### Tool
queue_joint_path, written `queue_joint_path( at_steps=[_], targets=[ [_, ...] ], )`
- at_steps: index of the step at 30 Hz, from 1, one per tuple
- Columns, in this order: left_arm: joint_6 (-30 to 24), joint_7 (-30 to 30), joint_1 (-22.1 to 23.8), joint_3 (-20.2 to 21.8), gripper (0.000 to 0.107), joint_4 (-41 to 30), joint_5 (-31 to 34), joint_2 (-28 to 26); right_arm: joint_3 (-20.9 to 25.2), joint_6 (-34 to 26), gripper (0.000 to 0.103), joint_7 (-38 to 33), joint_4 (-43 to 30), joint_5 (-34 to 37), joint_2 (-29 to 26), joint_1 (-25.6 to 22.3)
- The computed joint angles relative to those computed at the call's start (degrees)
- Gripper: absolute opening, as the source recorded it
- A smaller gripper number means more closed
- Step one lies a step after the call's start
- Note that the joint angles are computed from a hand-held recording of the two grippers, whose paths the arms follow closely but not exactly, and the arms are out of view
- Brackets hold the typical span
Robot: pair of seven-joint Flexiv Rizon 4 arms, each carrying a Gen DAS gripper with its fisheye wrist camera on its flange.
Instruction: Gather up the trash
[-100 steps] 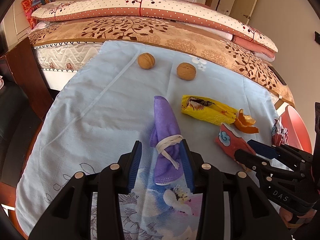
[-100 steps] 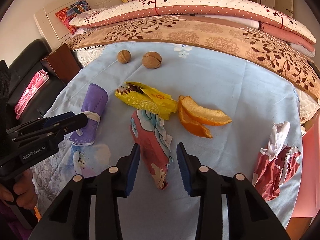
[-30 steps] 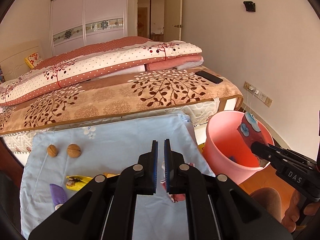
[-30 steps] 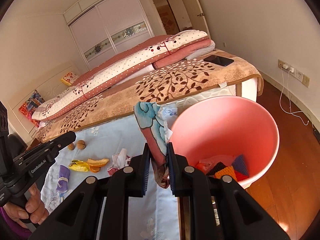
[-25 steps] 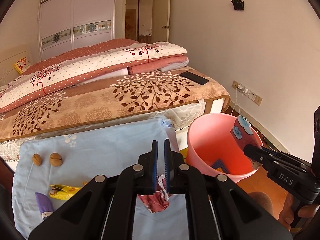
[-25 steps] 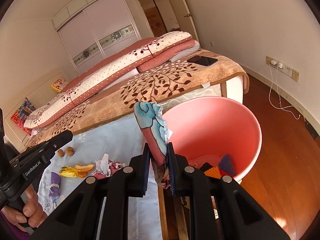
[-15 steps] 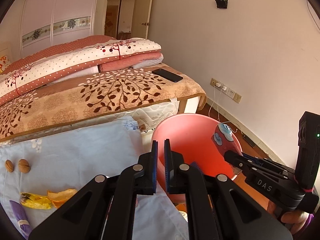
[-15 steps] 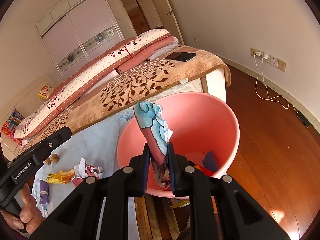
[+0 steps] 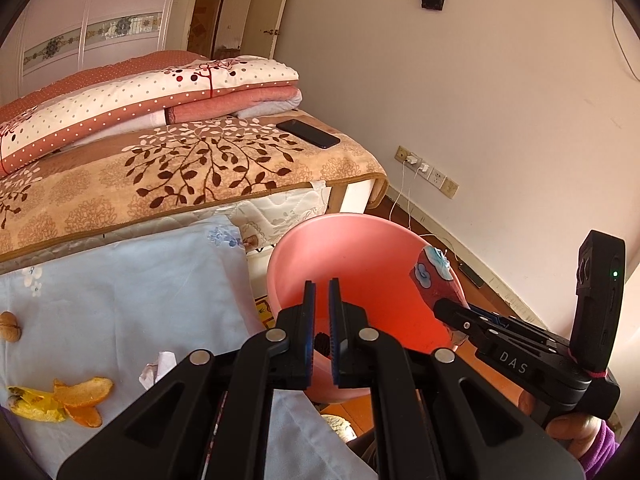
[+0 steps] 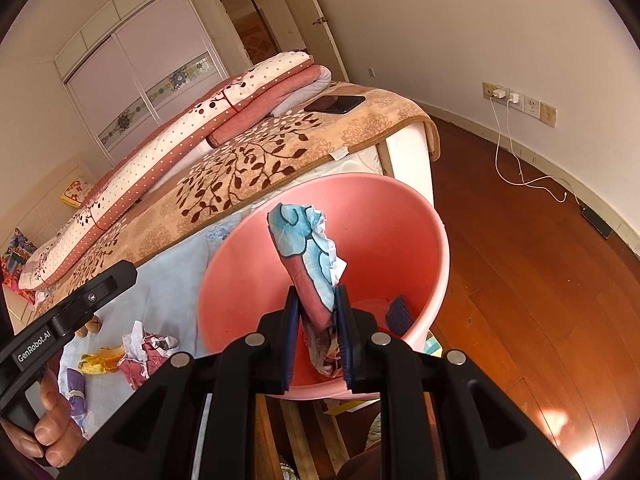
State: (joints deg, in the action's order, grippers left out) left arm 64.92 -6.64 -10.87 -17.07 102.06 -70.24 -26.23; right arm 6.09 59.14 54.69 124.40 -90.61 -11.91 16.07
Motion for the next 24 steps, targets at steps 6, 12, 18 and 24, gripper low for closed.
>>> queue_joint_path(
  at_steps=[6, 12, 18, 24],
  targets=[
    [-0.06, -6.57, 0.69, 1.75, 0.007, 0.21, 5.03, -0.12, 0.08, -0.89, 0.023, -0.91, -0.42, 1.04, -0.35, 0.39],
    [-1.53, -6.40, 3.00, 1.46, 0.033, 2.26, 2.69, 1.64, 0.26, -2.44, 0.038, -2.44, -0.88, 3.25, -0.50, 1.46],
    [0.40, -3.58, 3.57, 2.89, 0.033, 4.00, -0.38, 3.02, 0.43, -3.92, 0.043, -3.66, -2.01, 3.80, -0.62, 2.88],
    [4.86, -2.23, 4.47, 4.82, 0.033, 5.60, -3.00, 3.72, 0.29, -2.70, 0.043, -3.81, -4.64, 1.78, -2.08, 4.14]
  ],
)
